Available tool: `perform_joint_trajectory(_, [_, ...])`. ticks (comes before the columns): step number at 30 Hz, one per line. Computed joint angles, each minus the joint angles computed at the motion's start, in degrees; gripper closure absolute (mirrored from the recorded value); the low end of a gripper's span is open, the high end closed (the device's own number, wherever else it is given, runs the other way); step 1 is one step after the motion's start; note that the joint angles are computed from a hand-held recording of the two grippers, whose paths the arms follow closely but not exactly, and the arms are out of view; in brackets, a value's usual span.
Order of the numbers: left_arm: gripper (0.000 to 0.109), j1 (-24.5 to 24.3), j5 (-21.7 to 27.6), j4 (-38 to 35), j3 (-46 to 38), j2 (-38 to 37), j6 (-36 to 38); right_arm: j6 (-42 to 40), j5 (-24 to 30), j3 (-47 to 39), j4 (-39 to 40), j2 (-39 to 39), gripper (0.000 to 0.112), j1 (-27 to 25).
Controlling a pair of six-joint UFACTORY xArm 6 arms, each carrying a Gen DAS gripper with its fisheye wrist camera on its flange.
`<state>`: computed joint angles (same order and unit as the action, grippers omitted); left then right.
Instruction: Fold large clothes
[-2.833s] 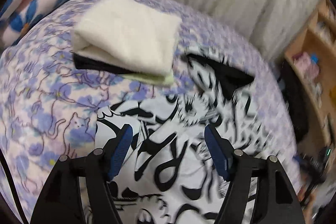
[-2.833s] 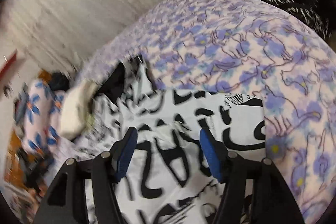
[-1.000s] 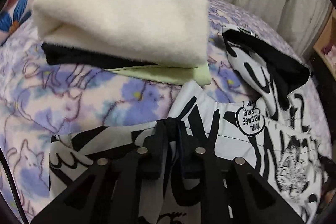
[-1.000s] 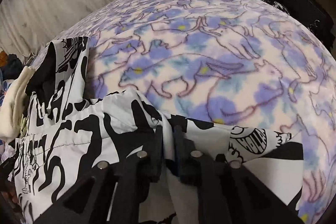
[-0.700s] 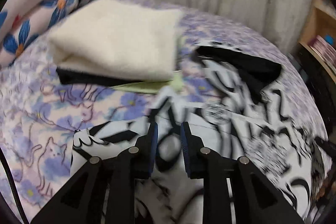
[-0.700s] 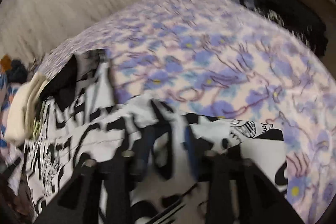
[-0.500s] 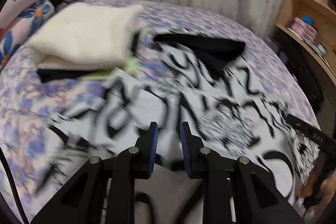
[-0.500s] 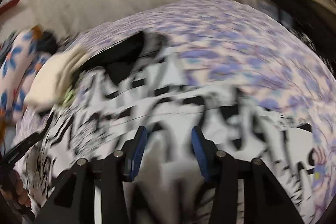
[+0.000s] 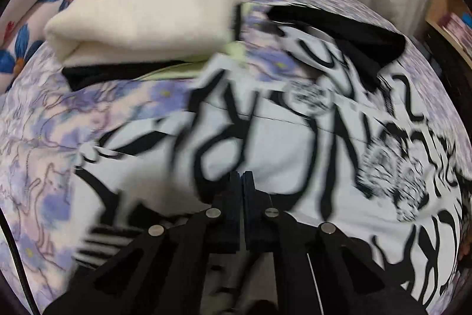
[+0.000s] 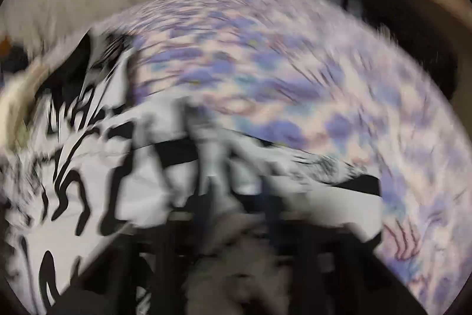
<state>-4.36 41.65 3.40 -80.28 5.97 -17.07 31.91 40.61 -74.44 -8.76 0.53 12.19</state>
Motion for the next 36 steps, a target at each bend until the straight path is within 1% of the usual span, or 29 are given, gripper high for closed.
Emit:
perform_joint_trajectory(1, [0.106, 0.77, 0.21, 0.36, -0.09, 0.04, -0.67, -1.39, -0.63, 0.61, 2.36, -0.62, 0.112, -0.70])
perform_joint_trajectory(2, [0.106, 1.43, 0.46, -0.31, -0.16, -0.01, -0.67, -1.80, -0.13, 0.69, 2.33, -1.11, 0.112, -0.65])
perform_joint_trajectory(3, [0.106, 1.92, 0.61, -2.15, -0.12, -0.26, -0.01, -0.99, 1.06, 0.41, 0.31, -1.49, 0.112, 0.05])
perform_joint_trajectory(4, [0.106, 2.23, 1.01, -3.08, -0.21, -0.54, 0.24, -0.16, 2.00, 0.34, -1.47, -1.99, 0.109, 0.83])
perform_joint_trajectory(5, [0.106, 2.36, 1.65, -3.21, -0.08, -1.23, -0.05, 0.95, 3.11, 0.23, -3.42, -2.67, 0.109, 2.00])
perform_joint_trajectory(6, [0.104, 2.26, 2.15, -2.77, 0.50, -2.23, -0.42, 0.89, 3.19, 0.39, -2.98, -3.16, 0.109, 2.75])
perform_joint_trajectory(8, [0.098, 1.87, 2.85, -2.46, 2.21, -4.85, -0.02, -1.12, 1.68, 1.94, 2.04, -5.09, 0.109, 4.30])
perform_joint_trajectory(10, [0.075, 1.00, 2.27, -1.54, 6.12, -9.20, -0.42, -2.61, -0.09, 3.01, 5.47, -6.42, 0.109, 6.00])
perform_joint_trajectory(12, [0.065, -0.04, 1.04, -0.38, 10.86, -14.34, -1.04, -3.57, -1.60, 4.69, 7.95, -8.23, 0.108, 8.98])
perform_joint_trajectory(14, [0.065, -1.02, -0.48, 0.04, 15.86, -19.55, -1.14, -5.02, -3.26, 6.59, 10.45, -9.90, 0.105, 11.95])
perform_joint_trajectory(16, [0.065, -1.59, -0.78, 0.45, 20.10, -24.24, -1.41, -5.81, -4.05, 8.49, 11.56, -11.31, 0.096, 14.97])
perform_joint_trajectory(18, [0.065, -1.93, -0.42, 2.42, 23.61, -27.80, -2.82, -6.22, -4.19, 10.06, 11.95, -12.16, 0.094, 16.87])
perform_joint_trajectory(20, [0.065, -1.29, 0.68, 4.31, 27.21, -30.87, -4.82, -4.02, -3.71, 12.23, 8.50, -13.43, 0.094, 17.96])
perform_joint_trajectory(21, [0.069, -0.58, -0.30, 3.00, 29.16, -32.16, -3.80, -2.53, -3.25, 13.55, 6.41, -14.34, 0.094, 18.02])
perform_joint_trajectory(22, [0.075, 0.16, -1.05, 2.03, 30.59, -33.12, -2.47, -1.65, -2.92, 14.56, 5.41, -15.08, 0.094, 17.82])
perform_joint_trajectory(24, [0.083, 1.06, -2.34, 1.73, 32.68, -34.49, -0.66, -1.33, -3.04, 18.19, 5.79, -17.91, 0.094, 15.84])
perform_joint_trajectory(25, [0.084, 1.57, -2.87, 0.70, 33.49, -35.19, 0.90, -1.21, -3.15, 20.32, 6.09, -19.97, 0.094, 14.36])
perform_joint_trajectory(27, [0.085, 2.56, -2.99, -2.52, 33.86, -35.62, 3.01, 1.20, -1.45, 22.16, 2.95, -22.58, 0.094, 12.18])
perform_joint_trajectory(28, [0.085, 2.82, -2.83, -3.42, 33.78, -35.63, 3.35, 3.00, -0.01, 22.69, 0.82, -23.66, 0.094, 11.30])
perform_joint_trajectory(29, [0.085, 2.86, -2.87, -3.68, 33.51, -35.24, 3.35, 3.59, 0.71, 23.62, 0.30, -24.92, 0.094, 10.18])
perform_joint_trajectory(31, [0.085, 2.64, -2.64, -2.80, 33.22, -34.89, 2.31, 1.11, -0.38, 26.18, 4.99, -27.55, 0.095, 7.49])
perform_joint_trajectory(33, [0.085, 1.88, -2.24, -0.48, 32.83, -34.51, 0.58, -1.37, -1.21, 27.36, 9.43, -28.54, 0.097, 5.89])
perform_joint_trajectory(34, [0.085, 1.59, -2.03, 0.53, 32.67, -34.40, -0.06, -1.29, -1.21, 27.56, 9.66, -28.76, 0.097, 5.82])
perform_joint_trajectory(36, [0.085, 1.15, -1.31, 1.87, 32.18, -34.08, -0.78, 0.22, -0.05, 26.62, 6.66, -28.15, 0.096, 6.64])
